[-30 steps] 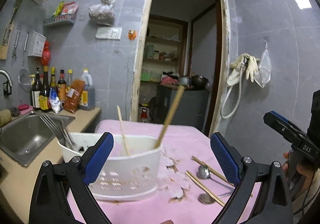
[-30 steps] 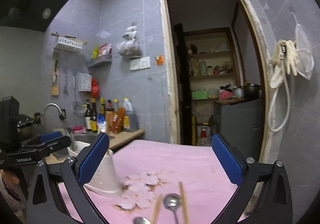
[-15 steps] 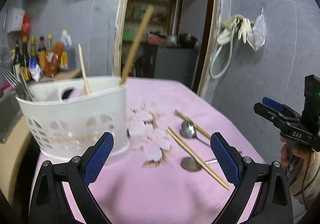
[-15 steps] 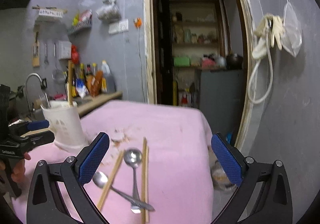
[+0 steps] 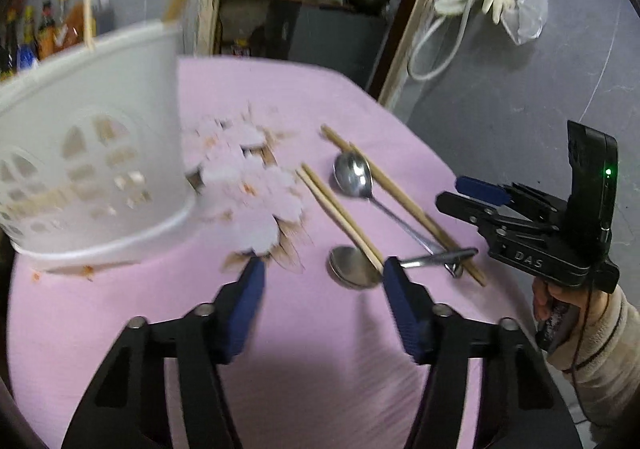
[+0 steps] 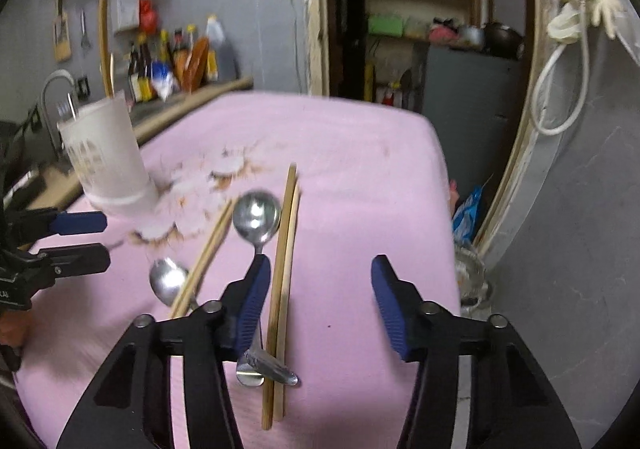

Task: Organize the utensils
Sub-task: 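Close right tool on a wooden chopstick beside the spoon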

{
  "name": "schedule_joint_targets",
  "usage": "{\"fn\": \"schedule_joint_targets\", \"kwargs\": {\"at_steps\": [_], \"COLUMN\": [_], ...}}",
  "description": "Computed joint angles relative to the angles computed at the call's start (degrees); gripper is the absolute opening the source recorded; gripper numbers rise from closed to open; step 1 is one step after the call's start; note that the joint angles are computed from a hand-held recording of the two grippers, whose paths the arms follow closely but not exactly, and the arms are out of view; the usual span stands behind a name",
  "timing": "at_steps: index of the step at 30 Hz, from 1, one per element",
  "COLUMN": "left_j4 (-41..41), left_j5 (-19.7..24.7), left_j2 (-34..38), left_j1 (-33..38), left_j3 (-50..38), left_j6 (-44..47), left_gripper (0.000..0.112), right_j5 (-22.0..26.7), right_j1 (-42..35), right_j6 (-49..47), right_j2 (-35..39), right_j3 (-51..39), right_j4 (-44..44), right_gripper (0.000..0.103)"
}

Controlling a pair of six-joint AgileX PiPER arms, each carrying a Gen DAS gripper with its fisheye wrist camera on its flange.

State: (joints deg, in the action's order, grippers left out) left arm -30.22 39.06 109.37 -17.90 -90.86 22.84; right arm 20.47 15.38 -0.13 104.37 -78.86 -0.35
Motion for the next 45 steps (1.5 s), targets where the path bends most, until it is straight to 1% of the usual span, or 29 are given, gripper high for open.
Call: {"fn": "schedule_joint_targets", "kwargs": {"at_steps": [2, 4, 6, 10, 16, 21, 24, 27, 29, 33, 36, 39, 40, 41, 42, 44, 45], "left_j4": [-0.1, -0.9, -1.5, -2.0, -1.8, -2.6, -2.2, -2.1, -2.3, -2.8, -2.9, -3.7, -4.1, -4.2, -4.5, -5.1, -5.5], "left_j5": [3.6, 7.4, 9.6, 11.9, 13.5, 13.7, 13.9, 13.3, 12.7, 11.3, 9.7, 8.2, 7.8, 7.1, 6.5, 5.1, 4.3], "left_j2": [2.3, 4.4, 6.1, 7.5, 9.0, 10.2, 11.0, 11.2, 11.1, 10.4, 9.4, 8.6, 8.3, 8.1, 7.7, 6.9, 6.4], "left_j1": [0.4, 1.0, 1.3, 1.8, 2.4, 2.4, 2.1, 2.1, 2.2, 2.4, 2.2, 2.1, 2.2, 2.0, 1.9, 1.8, 1.8], "left_j3": [-3.2, -6.3, -8.5, -11.0, -13.8, -15.3, -16.9, -17.3, -17.1, -15.7, -14.4, -13.2, -12.7, -12.4, -11.9, -10.5, -9.8], "left_j6": [-1.3, -2.3, -3.1, -4.0, -6.7, -8.6, -9.8, -10.3, -10.5, -10.4, -9.9, -8.9, -8.4, -8.3, -7.8, -6.8, -6.1], "left_gripper": [0.037, 0.030, 0.026, 0.019, 0.007, 0.004, 0.003, 0.003, 0.003, 0.002, 0.001, 0.001, 0.001, 0.001, 0.001, 0.000, 0.000], "right_j5": [1.7, 3.1, 4.6, 6.7, 9.6, 11.5, 13.5, 15.6, 17.5, 23.0, 28.4, 31.8, 32.4, 32.9, 33.5, 34.0, 34.3], "right_j1": [-0.1, -0.3, -0.7, -1.3, -1.4, -0.5, 0.3, 1.6, 2.0, 2.6, 3.2, 3.2, 2.9, 2.5, 2.2, 1.7, 1.5], "right_j6": [-1.5, -3.0, -4.4, -6.5, -8.0, -7.1, -6.2, -3.3, -2.5, -1.9, -1.8, -2.4, -2.7, -3.2, -3.6, -4.3, -4.3], "right_j2": [1.1, 2.0, 3.0, 4.8, 6.8, 8.6, 10.4, 12.3, 13.8, 18.6, 23.3, 26.6, 27.1, 27.5, 27.8, 27.7, 27.7], "right_j3": [-1.5, -2.8, -4.3, -7.0, -10.8, -13.9, -16.7, -19.8, -22.6, -31.0, -39.7, -45.7, -46.7, -47.6, -48.4, -48.6, -48.8], "right_j4": [1.0, 2.0, 3.2, 4.8, 5.5, 3.4, 1.6, -3.4, -4.9, -6.2, -6.7, -5.9, -4.8, -3.4, -2.2, -0.8, -0.2], "right_gripper": [0.040, 0.038, 0.036, 0.030, 0.029, 0.029, 0.029, 0.029, 0.029, 0.029, 0.029, 0.029, 0.026, 0.022, 0.020, 0.012, 0.010]}}
